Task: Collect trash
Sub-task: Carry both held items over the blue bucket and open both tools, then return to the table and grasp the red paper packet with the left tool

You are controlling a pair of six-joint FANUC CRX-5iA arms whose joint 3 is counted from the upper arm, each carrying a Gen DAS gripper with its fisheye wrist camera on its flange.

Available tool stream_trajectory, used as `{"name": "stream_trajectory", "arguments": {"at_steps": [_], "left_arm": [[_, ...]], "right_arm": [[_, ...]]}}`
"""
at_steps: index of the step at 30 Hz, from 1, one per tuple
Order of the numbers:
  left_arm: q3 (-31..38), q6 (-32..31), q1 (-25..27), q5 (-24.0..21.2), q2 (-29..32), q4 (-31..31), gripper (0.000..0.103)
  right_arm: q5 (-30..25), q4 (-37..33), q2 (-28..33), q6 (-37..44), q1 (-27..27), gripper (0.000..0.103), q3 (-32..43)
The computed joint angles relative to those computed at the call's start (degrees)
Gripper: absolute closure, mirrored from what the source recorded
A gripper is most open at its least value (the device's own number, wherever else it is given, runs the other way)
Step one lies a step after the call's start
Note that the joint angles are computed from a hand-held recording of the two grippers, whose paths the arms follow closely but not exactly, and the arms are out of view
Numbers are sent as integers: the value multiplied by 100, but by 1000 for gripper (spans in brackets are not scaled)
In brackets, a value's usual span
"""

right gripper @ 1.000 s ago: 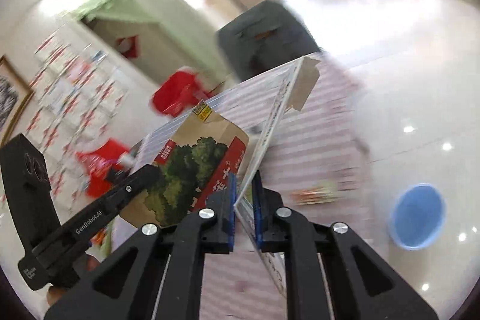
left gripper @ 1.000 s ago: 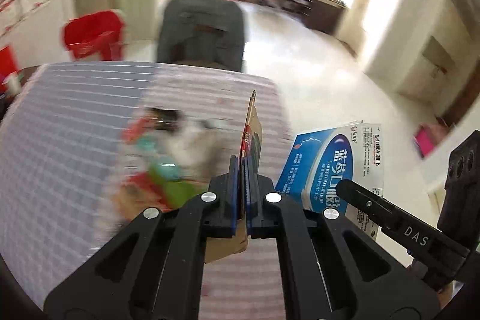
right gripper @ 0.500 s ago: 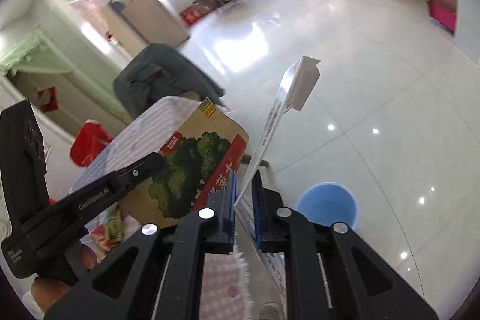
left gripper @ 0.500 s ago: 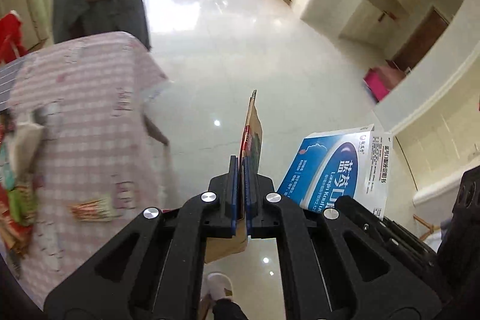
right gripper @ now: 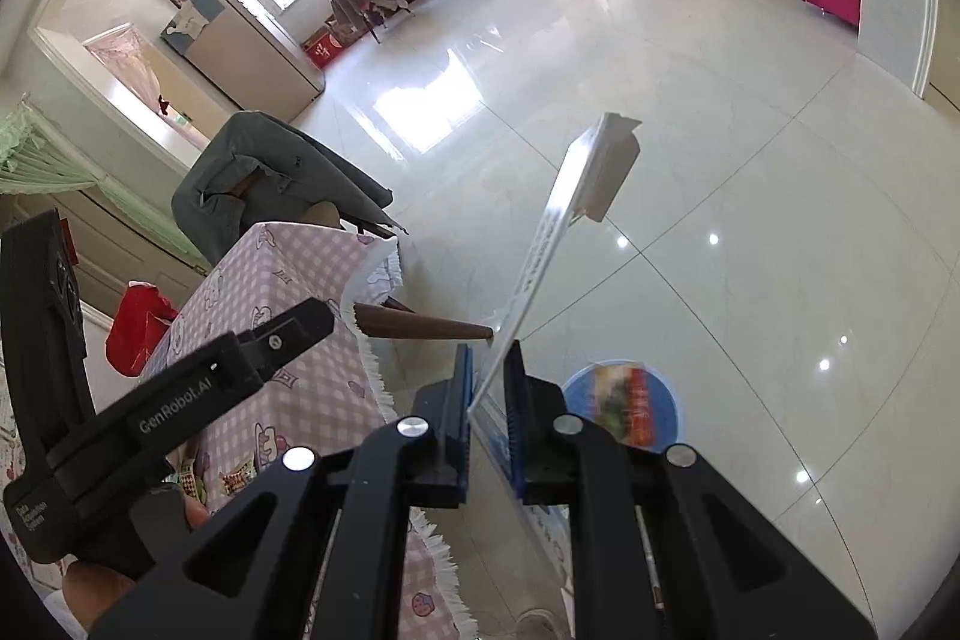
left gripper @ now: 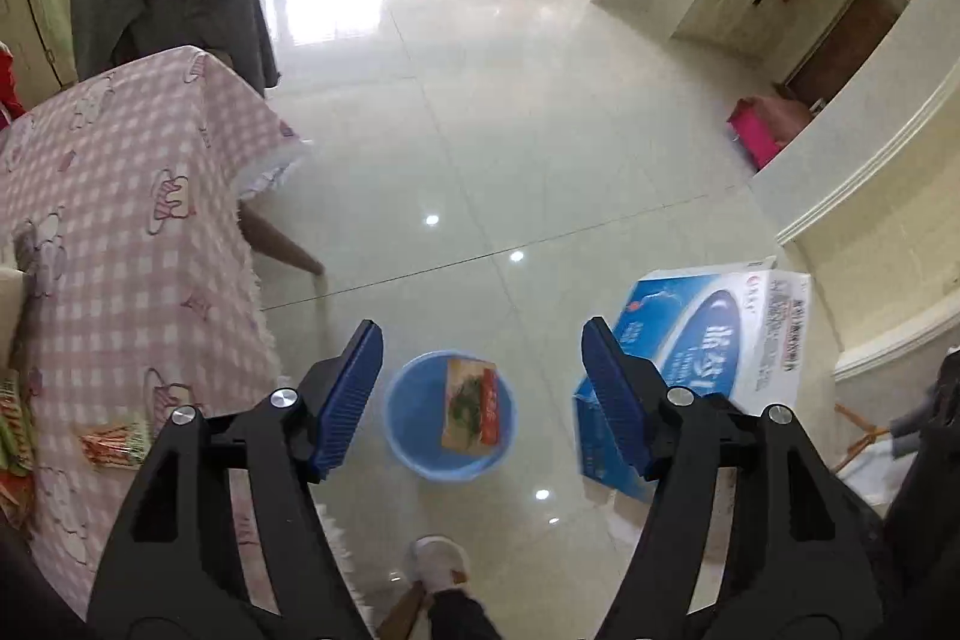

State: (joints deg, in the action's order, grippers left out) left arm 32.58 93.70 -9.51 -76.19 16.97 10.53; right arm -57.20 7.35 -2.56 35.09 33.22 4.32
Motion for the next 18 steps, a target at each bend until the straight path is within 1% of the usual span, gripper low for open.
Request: {"name": "stream_trajectory", "arguments": {"at_steps": [1,4,9,11,12,13,14,15,16,18], "left_arm": [[51,-30,-8,-91,26,-93,35],[237,-10,28,-383,104,-321,35],[268,3,151,-519,75,-384,35],[229,23,211,-511,16,-377,35],[219,21,236,-513,-4,-370,35],[194,2,271,-504,-33,-353,34],[179,-6,296,-495,-56,-350,34],[145,-20,325,-485,-90,-347,34],[119,-40,358,-484,-129,-337,34],[81,-58,401,-473,-191,-341,34]], "right_arm": [[-40,11,113,-29,30,92,131],[-59,15,166,-13,37,92,158],[-168,-9,292,102,29,92,329],[-138,-34,288,186,-18,90,326],[-66,65,276,112,10,89,277],[-39,139,281,48,33,84,264],[-5,154,290,35,44,76,257],[-15,299,268,-80,111,58,198],[-29,466,270,-187,167,53,160],[-33,499,274,-178,204,53,183]]}}
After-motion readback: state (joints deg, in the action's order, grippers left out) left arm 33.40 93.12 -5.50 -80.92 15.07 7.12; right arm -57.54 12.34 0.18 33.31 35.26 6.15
